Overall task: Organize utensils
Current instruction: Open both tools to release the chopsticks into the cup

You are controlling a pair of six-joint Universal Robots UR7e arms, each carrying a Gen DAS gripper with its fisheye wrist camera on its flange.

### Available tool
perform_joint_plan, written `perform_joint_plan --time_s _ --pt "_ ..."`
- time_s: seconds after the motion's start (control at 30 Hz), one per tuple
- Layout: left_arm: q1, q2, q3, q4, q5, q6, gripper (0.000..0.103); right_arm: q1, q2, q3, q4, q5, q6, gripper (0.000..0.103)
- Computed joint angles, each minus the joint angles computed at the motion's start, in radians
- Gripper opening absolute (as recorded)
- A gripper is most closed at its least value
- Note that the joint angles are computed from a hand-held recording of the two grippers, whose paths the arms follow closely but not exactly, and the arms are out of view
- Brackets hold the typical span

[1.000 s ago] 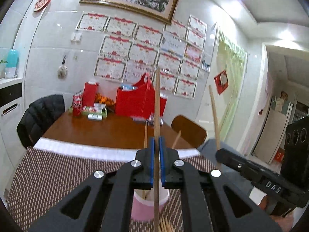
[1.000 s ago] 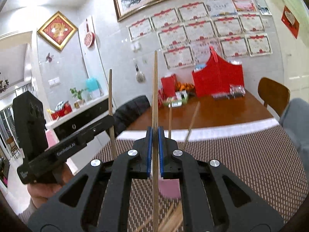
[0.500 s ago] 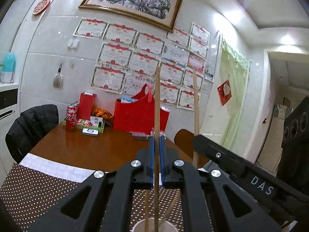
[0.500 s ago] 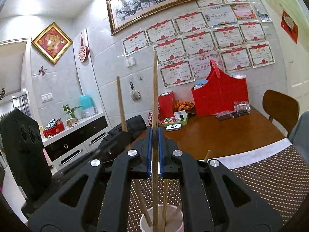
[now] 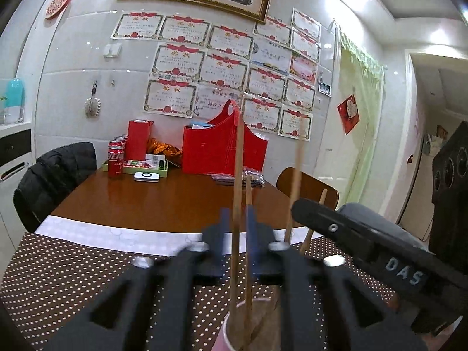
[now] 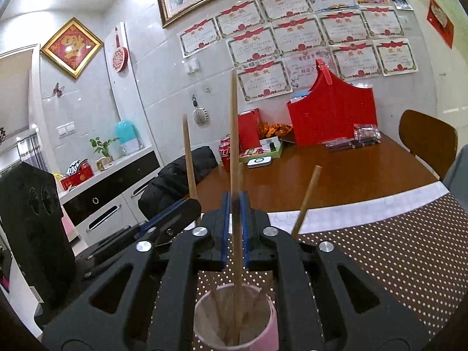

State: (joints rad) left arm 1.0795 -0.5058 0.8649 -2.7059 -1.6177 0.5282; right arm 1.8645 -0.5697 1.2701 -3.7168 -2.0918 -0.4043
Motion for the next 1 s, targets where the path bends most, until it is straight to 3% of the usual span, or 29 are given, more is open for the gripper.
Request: perform_joint_plan --time_s 0.07,0.17,0.27,0.47,0.67,1.0 --pt "-0.003 -0.026 0.032 -0.025 0.014 -0.001 0.057 0.012 -0.006 0.035 -0.114 0.000 -0.014 0.097" --pt "-0.009 -0.076 0.101 -0.084 0.026 0.014 0.078 0.031 -0.025 0.071 -0.173 -0.018 -0.031 0.097" --pt "-0.021 -0.134 0.183 -0.131 0.058 0.040 0.083 0.054 -0.045 0.104 -0.207 -0.067 -0.033 0.097" --pt "-0.046 -0.251 0.338 -0.166 0.129 0.071 0.084 0.108 -0.075 0.169 -0.276 -0.195 -0.054 0.097" --pt "-0.064 -0.357 0.464 -0.163 0.172 0.064 0.084 0.148 -0.102 0.239 -0.302 -0.291 -0.010 0.097" --pt "-0.066 -0.493 0.617 -0.142 0.159 0.036 0.084 0.212 -0.134 0.360 -0.350 -0.390 0.006 0.097"
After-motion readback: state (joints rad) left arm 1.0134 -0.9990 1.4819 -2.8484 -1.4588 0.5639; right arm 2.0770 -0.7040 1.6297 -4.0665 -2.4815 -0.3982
